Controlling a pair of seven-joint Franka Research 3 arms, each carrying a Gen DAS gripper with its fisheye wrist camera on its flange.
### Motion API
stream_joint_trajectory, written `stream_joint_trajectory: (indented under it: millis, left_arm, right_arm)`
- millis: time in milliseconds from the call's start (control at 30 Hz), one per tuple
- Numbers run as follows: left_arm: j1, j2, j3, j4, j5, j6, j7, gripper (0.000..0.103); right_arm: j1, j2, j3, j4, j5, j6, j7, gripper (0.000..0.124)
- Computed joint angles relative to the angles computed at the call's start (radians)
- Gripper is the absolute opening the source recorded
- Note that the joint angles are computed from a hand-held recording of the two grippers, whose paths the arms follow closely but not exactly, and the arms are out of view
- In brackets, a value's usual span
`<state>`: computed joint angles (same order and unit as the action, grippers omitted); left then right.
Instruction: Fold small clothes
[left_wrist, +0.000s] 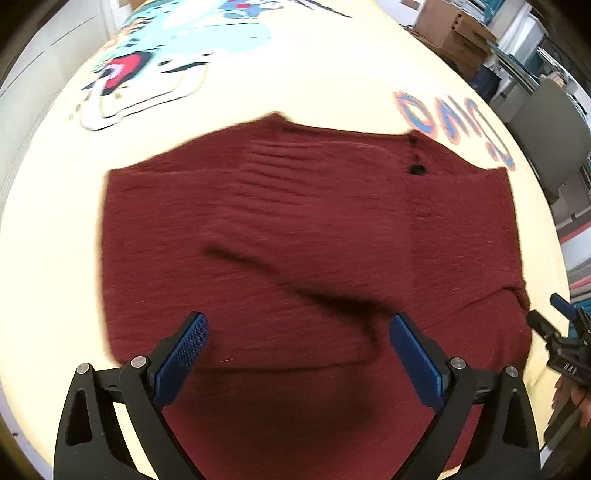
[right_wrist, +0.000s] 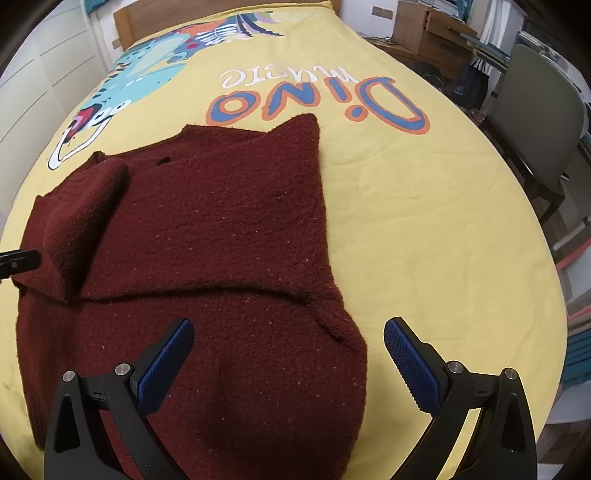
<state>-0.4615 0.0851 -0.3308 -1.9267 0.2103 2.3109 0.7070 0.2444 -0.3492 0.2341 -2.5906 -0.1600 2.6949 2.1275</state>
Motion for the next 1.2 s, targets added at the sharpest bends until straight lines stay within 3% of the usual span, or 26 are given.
stream_joint_trajectory:
  millis: [167, 333, 467, 600, 700, 767, 900, 1100, 1200]
  left_arm:
    - [0.031, -0.109, 0.020, -0.116, -0.006, -0.027, 0.008, 0.097]
    - [0.057, -0.247, 0.034, -0.289, -0.019, 0.001, -0.011, 0.096]
    - [0.066, -0.237, 0.040, -0.331, -0.046, 0.018, 0.024, 0.093]
    - [0.082, -0.210, 0.049, -0.344, -0.066, 0.062, 0.040, 0.071]
    - [0.094, -0.185, 0.053, -0.345, -0.060, 0.108, 0.046, 0.068]
    - [0.098, -0.175, 0.054, -0.341, -0.062, 0.128, 0.070, 0.060]
    - [0.099, -0.178, 0.055, -0.351, -0.081, 0.183, 0.108, 0.016]
    - [0.108, -0.262, 0.085, -0.462, -0.180, 0.289, 0.121, 0.012]
    - [0.105, -0.274, 0.095, -0.484, -0.212, 0.303, 0.163, 0.012]
  right_arm:
    - [0.011, 0.012, 0.008, 0.015, -0.005, -0.006, -0.003, 0.102]
    - [0.028, 0.035, 0.013, 0.032, -0.009, -0.014, 0.004, 0.102]
    - [0.049, 0.054, 0.010, 0.048, -0.005, -0.024, 0.000, 0.102]
    - [0.058, 0.072, 0.015, 0.069, -0.027, -0.054, 0.008, 0.102]
    - [0.064, 0.090, 0.018, 0.093, -0.054, -0.078, 0.020, 0.102]
    - [0.069, 0.108, 0.022, 0.120, -0.081, -0.087, 0.033, 0.102]
    - [0.092, 0.159, 0.025, 0.192, -0.129, -0.100, 0.054, 0.102]
    - [0.165, 0.287, 0.020, 0.372, -0.222, -0.135, 0.048, 0.102]
    - [0.219, 0.364, 0.005, 0.481, -0.252, -0.162, 0.009, 0.102]
